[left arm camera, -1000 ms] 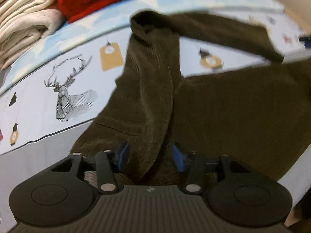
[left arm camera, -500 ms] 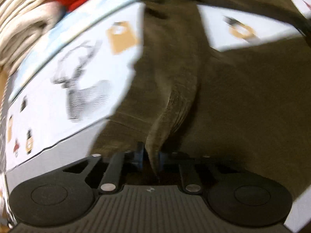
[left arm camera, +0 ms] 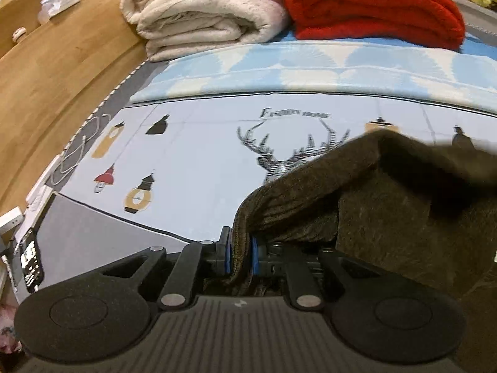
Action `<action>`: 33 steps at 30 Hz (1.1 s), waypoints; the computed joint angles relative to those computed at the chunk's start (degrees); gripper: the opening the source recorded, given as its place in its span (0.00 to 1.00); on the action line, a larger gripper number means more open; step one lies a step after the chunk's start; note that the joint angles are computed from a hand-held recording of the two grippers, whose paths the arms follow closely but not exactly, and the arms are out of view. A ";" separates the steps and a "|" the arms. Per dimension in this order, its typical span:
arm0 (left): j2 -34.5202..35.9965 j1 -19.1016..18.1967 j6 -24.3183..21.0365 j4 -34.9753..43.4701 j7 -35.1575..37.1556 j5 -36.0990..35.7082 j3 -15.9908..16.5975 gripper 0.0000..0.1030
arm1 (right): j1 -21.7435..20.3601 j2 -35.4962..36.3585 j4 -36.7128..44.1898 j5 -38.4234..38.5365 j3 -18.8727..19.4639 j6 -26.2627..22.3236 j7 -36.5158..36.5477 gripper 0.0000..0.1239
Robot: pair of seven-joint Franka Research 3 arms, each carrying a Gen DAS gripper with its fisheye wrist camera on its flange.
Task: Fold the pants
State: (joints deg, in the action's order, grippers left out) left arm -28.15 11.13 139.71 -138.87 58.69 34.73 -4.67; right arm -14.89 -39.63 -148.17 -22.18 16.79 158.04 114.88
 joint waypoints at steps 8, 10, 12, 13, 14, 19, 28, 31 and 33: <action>-2.82 -1.71 3.41 -3.18 -0.08 -1.19 -1.19 0.13 | -4.97 -16.04 -5.36 1.49 -7.65 -4.78 -5.32 0.08; -2.16 -1.57 3.48 -2.71 -1.11 -0.61 -2.11 0.13 | -6.61 -16.13 -5.32 2.15 -7.60 -3.54 -6.49 0.08; -0.53 -1.31 3.43 -1.76 -2.33 -0.35 -2.35 0.13 | -7.46 -14.65 -3.95 3.66 -7.18 -3.06 -6.89 0.08; 0.49 -1.02 3.50 -1.16 -3.19 -0.04 -2.44 0.13 | -7.85 -13.71 -3.18 4.34 -6.58 -2.97 -6.70 0.08; 1.56 -0.66 3.66 -0.55 -4.22 0.48 -2.57 0.12 | -8.63 -11.95 -1.95 4.61 -5.48 -2.57 -6.18 0.08; 7.77 0.85 4.89 2.94 -9.06 3.26 -2.10 0.12 | -13.35 -2.25 4.20 2.18 1.59 -0.09 -0.62 0.08; 19.72 0.52 7.04 9.50 -9.15 3.36 1.11 0.12 | -24.15 24.24 24.79 -17.79 18.86 -3.74 17.68 0.08; 22.28 -0.02 6.94 11.37 -7.75 2.50 1.80 0.13 | -24.45 33.03 31.53 -25.89 22.27 -8.96 24.11 0.08; 23.61 -0.30 7.09 12.44 -5.93 0.41 2.45 0.13 | -22.99 38.17 35.21 -29.75 22.76 -12.60 27.78 0.08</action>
State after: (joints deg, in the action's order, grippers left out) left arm -4.54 10.84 146.80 -126.43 52.76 35.13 -2.22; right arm -37.88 -1.46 -112.96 -51.94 39.55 145.45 142.66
